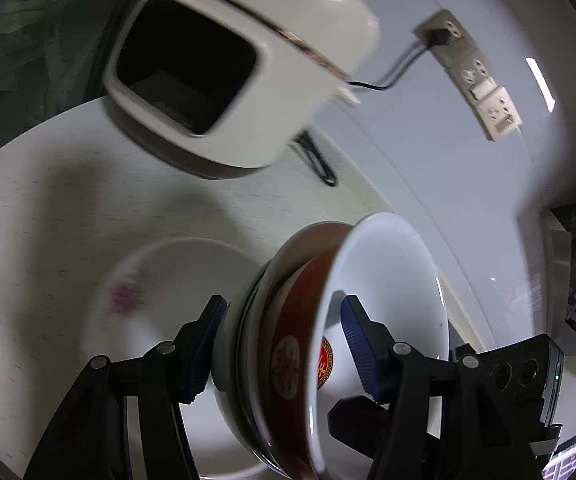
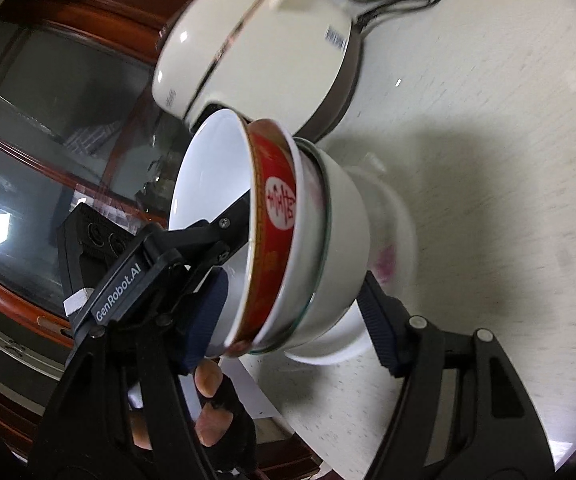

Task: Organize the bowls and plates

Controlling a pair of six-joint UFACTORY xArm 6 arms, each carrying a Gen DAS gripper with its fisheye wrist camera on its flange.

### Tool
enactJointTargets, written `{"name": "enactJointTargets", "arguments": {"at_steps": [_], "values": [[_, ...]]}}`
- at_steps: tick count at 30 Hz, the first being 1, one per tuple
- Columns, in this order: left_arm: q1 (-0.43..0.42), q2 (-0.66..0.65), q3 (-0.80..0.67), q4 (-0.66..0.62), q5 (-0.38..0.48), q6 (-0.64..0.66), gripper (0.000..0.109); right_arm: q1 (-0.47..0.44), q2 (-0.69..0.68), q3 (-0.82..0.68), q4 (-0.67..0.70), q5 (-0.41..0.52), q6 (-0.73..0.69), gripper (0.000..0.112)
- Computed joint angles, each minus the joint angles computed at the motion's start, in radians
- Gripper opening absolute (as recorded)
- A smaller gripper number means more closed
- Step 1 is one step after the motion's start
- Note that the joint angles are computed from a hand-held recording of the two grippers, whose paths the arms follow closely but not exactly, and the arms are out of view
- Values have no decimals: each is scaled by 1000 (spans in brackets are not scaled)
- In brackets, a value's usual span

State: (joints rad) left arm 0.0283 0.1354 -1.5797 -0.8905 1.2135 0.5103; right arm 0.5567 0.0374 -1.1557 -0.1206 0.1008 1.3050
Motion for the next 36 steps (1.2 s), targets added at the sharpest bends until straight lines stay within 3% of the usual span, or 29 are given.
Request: {"name": "enactJointTargets", "arguments": {"at_steps": [7, 10, 13, 17, 21, 23, 24, 26, 28, 32, 36], "values": [[22, 91, -70, -22, 19, 3, 59, 10, 92, -108, 97, 68, -104, 69], [30, 93, -68, -30, 16, 29, 59, 5, 106, -160, 12, 152, -58, 70], [36, 95, -70, -53, 22, 42, 67, 10, 108, -218, -105, 277, -5, 77], [46, 88, -59, -92, -6, 60, 75, 35, 98, -298, -335, 460, 119, 88], [57, 33, 3, -136, -56, 121, 77, 72, 25, -254, -570, 548, 302, 88], [74, -52, 96, -186, -127, 210, 88, 113, -32, -202, -714, 601, 417, 88], [78, -106, 159, -223, -179, 273, 90, 149, -49, -189, -789, 652, 476, 88], [92, -212, 279, -306, -253, 409, 103, 225, -63, -187, -888, 769, 538, 91], [117, -307, 383, -393, -287, 544, 103, 310, -68, -182, -968, 905, 579, 94], [126, -473, 571, -446, -380, 764, 103, 469, 5, -220, -1051, 1163, 598, 97], [142, -623, 763, -522, -462, 966, 103, 569, 68, -226, -1070, 1322, 698, 98]]}}
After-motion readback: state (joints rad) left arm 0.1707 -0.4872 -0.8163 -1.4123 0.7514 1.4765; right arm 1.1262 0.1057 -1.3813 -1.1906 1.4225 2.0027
